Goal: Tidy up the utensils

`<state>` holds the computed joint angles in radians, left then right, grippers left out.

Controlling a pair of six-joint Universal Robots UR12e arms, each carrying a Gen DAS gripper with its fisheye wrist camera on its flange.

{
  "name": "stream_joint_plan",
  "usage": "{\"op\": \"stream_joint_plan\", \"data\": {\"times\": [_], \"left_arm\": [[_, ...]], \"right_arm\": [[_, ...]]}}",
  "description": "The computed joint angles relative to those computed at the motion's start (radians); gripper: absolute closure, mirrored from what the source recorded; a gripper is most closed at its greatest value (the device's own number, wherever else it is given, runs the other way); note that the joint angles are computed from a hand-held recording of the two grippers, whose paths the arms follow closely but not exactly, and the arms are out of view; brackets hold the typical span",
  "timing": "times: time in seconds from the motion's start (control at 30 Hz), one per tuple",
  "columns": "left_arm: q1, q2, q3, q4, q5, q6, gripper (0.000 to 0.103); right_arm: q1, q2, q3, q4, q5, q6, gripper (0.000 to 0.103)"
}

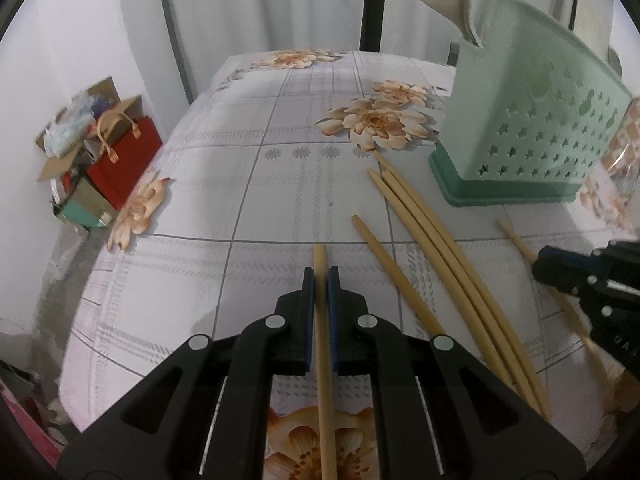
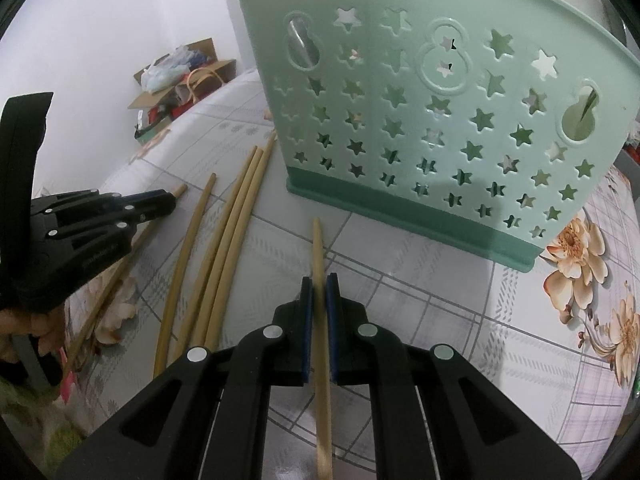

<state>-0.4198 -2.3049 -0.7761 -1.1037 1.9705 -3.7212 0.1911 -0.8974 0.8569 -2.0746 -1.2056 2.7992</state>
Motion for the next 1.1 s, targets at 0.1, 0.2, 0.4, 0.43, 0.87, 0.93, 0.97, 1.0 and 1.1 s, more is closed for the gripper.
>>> {"op": "stream_joint_plan", "data": {"times": [0.1,0.2,0.4,0.43,0.87,0.93,0.97,1.0,1.1], "left_arm": [[0.011,0.029,-0.058,0.086,-0.050,-0.023,0.098],[0.017,0.056,-0.106,0.170,-0.069,-0.042,0.098],[0.026,0.118,-0.198,0.349,-0.099,-0.083,0.098],[0.028,0.127,-0.211,0.377,-0.103,-0.085,0.098],[0.016,0.196,-0.248,0.688,-0.171,0.023,0.098],[0.018,0.188,-0.216,0.706,-0.202,0.061,0.099],[0.017,0.183,-0.200,0.710,-0.207,0.079,0.099],[0.015,0.176,-0.179,0.717,-0.210,0.106,0.099],[0.009,0.138,-0.090,0.744,-0.211,0.186,0.099]], "right_arm": [[0.004,0.004,-0.008,0.002,-0.009,0.016,0.096],[-0.002,-0.004,0.002,-0.030,0.010,0.050,0.096],[-0.014,-0.032,0.038,-0.124,0.030,0.093,0.096],[-0.016,-0.037,0.044,-0.139,0.033,0.100,0.096],[-0.049,-0.095,0.112,-0.357,0.052,0.234,0.096],[-0.053,-0.099,0.116,-0.372,0.052,0.245,0.096],[-0.054,-0.100,0.119,-0.382,0.050,0.250,0.096],[-0.056,-0.102,0.122,-0.392,0.050,0.256,0.096],[-0.061,-0.107,0.130,-0.411,0.056,0.276,0.096]]}}
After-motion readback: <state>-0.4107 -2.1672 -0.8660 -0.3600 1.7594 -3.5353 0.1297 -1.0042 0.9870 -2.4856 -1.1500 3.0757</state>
